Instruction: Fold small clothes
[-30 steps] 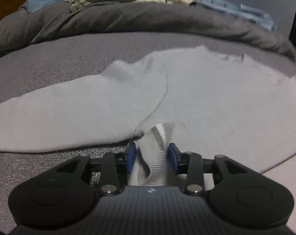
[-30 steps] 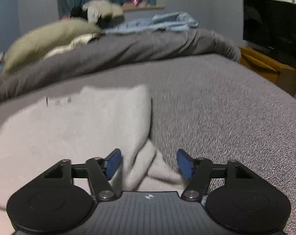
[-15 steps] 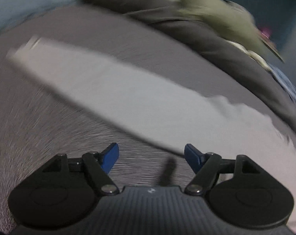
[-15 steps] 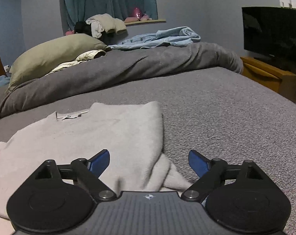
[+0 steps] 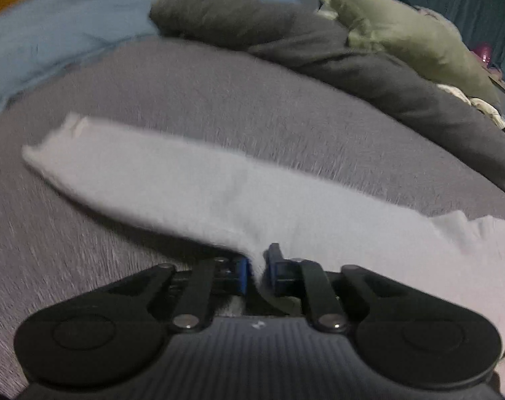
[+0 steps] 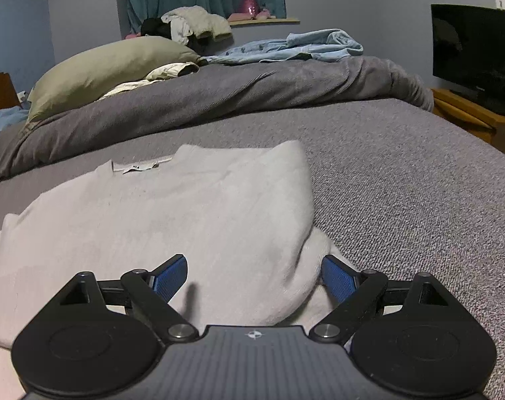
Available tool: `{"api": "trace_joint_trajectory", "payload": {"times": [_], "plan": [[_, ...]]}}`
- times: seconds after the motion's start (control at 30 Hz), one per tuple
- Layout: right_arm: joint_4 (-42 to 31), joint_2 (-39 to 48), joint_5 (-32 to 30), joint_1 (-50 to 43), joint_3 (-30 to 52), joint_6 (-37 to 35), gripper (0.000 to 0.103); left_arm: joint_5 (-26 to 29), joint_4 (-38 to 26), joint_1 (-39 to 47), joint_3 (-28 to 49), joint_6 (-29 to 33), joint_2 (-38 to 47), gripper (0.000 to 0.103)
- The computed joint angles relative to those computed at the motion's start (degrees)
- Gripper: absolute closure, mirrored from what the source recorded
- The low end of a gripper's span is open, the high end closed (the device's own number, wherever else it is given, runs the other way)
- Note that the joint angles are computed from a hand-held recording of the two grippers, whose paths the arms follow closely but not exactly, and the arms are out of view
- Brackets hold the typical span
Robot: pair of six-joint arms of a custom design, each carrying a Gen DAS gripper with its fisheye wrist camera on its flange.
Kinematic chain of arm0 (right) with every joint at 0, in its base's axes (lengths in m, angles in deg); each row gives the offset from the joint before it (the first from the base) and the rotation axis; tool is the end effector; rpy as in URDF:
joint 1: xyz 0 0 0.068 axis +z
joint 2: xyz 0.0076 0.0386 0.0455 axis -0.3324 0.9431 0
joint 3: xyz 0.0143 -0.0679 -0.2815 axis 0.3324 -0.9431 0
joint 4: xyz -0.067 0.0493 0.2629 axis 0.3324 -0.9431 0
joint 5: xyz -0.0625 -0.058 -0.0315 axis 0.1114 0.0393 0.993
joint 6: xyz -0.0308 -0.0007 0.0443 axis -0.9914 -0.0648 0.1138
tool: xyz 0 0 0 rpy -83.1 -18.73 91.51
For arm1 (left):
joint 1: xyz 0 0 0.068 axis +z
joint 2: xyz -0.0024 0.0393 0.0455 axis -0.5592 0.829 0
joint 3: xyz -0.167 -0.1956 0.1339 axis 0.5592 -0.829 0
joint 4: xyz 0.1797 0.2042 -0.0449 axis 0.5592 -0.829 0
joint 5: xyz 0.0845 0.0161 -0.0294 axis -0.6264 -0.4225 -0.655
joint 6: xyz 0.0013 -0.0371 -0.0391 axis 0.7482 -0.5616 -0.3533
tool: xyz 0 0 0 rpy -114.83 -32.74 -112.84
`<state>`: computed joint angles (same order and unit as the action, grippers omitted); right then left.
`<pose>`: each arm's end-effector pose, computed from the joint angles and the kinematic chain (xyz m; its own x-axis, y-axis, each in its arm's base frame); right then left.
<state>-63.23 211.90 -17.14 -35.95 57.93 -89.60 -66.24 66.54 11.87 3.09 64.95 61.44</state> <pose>0.3972 -0.0979 0.0598 -0.5783 -0.1327 -0.8050 -0.3559 0.9289 0.1026 0.1386 0.1467 0.0759 -0.2480 -0.6218 -0.7429 -0.8451 0.5138 -0.1479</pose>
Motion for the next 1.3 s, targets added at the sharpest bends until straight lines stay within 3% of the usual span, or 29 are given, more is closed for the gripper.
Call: {"api": "trace_joint_trajectory", "payload": {"times": [0.13, 0.3, 0.4, 0.47, 0.53, 0.7, 0.73, 0.8, 0.87, 0.9, 0.97, 1.0, 1.1, 1.2, 1.3], "plan": [[-0.39, 0.24, -0.46, -0.54, 0.65, -0.29, 0.014, -10.61, 6.6, -12.39, -3.13, 7.64, -8.76, 0.102], [-0.52, -0.79, -1.17, -1.37, 0.38, -0.12, 0.014, -19.45, 2.2, -29.72, -1.82, 6.96, -18.82, 0.102], [-1.1, -1.67, -2.17, -2.32, 0.35, -0.17, 0.014, -24.15, 3.6, -41.17, -0.38, 8.71, -18.36, 0.102], [-1.3, -2.14, -2.99, -3.09, 0.41, -0.56, 0.014, -29.75, 9.58, -51.03, 0.61, 13.51, -13.9, 0.102], [-0.89, -2.49, -3.32, -3.7, 0.22, -0.51, 0.014, -32.01, 14.43, -58.92, 2.1, 18.88, -9.52, 0.102], [-1.52, -2.09, -3.46, -4.88, 1.5, 0.85, 0.014, -31.55, 14.12, -74.79, 9.7, 27.28, 5.03, 0.101], [-1.33, -2.13, -3.69, -4.98, 1.51, 0.99, 0.014, -30.93, 11.43, -76.83, 11.86, 27.23, 8.25, 0.1], [-1.24, -2.7, -4.98, -4.96, 1.01, 0.52, 0.014, -29.65, 4.86, -79.45, 15.19, 24.3, 12.61, 0.09], [-1.43, -4.26, -6.87, -4.6, -0.28, -1.1, 0.015, -29.22, 3.96, -81.49, 15.9, 21.35, 16.79, 0.085], [-1.61, -5.26, -8.28, -4.24, -1.12, -1.95, 0.016, -29.24, 3.33, -82.43, 15.81, 20.14, 17.58, 0.071], [-3.04, -7.56, -11.13, -3.23, -2.62, -3.31, 0.019, -26.99, 1.54, -82.41, 13.93, 18.5, 16.45, 0.051], [-3.66, -8.88, -12.57, -2.51, -3.69, -4.19, 0.02, -26.61, 0.17, -83.35, 12.79, 17.31, 14.99, 0.047], [-6.22, -13.24, -16.41, 0.86, -7.94, -9.42, 0.025, -23.97, -5.45, -82.63, 8.21, 16.97, 7.28, 0.041], [-7.94, -17.67, -15.95, 6.38, -13.32, -17.99, 0.036, -20.63, -17.45, -80.08, 2.97, 10.3, -5.87, 0.041], [-7.37, -20.48, -12.69, 12.98, -18.64, -25.26, 0.041, -16.14, -18.49, -77.5, -1.77, 5.96, -10.1, 0.041]]}}
